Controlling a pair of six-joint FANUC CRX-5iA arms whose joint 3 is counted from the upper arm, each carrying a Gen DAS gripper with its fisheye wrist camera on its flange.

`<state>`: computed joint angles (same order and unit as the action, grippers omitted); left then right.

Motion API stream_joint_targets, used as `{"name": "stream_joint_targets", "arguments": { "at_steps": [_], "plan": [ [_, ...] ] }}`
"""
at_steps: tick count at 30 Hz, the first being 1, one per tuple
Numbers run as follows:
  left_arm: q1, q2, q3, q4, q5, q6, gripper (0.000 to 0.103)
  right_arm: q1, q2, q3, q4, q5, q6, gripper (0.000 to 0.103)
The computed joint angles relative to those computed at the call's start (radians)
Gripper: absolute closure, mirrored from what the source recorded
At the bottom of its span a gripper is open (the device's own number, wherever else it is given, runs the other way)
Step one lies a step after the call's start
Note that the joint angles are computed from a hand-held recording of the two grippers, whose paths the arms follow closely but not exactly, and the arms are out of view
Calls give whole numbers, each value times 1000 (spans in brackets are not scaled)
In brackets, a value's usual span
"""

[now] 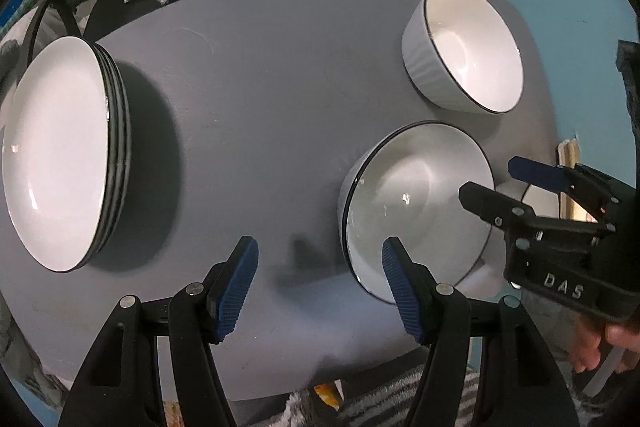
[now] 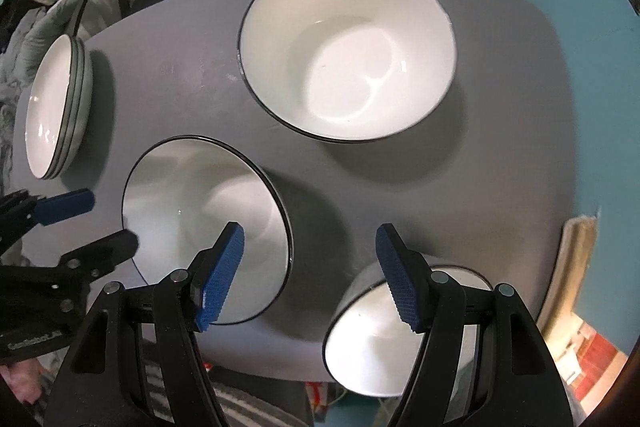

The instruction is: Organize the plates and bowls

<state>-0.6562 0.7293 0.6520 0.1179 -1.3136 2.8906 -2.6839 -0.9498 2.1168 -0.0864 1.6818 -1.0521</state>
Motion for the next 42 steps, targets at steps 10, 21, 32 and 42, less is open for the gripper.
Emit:
{"name": "stream_joint_targets", "arguments": {
  "at_steps": [10,21,32,42],
  "plan": [
    [8,46,33,20,4,-14,37,4,-1,36,1,-41,23,35],
    [20,65,11,64,32,-25,48,5,-10,39,4,-25,21,62],
    [19,91,69,28,-10,-65,85,10,10,80,-3,-32,8,90],
    [8,113,109,23,-29,-129,95,6,20,80,-8,-27,-65,97]
  ]
}}
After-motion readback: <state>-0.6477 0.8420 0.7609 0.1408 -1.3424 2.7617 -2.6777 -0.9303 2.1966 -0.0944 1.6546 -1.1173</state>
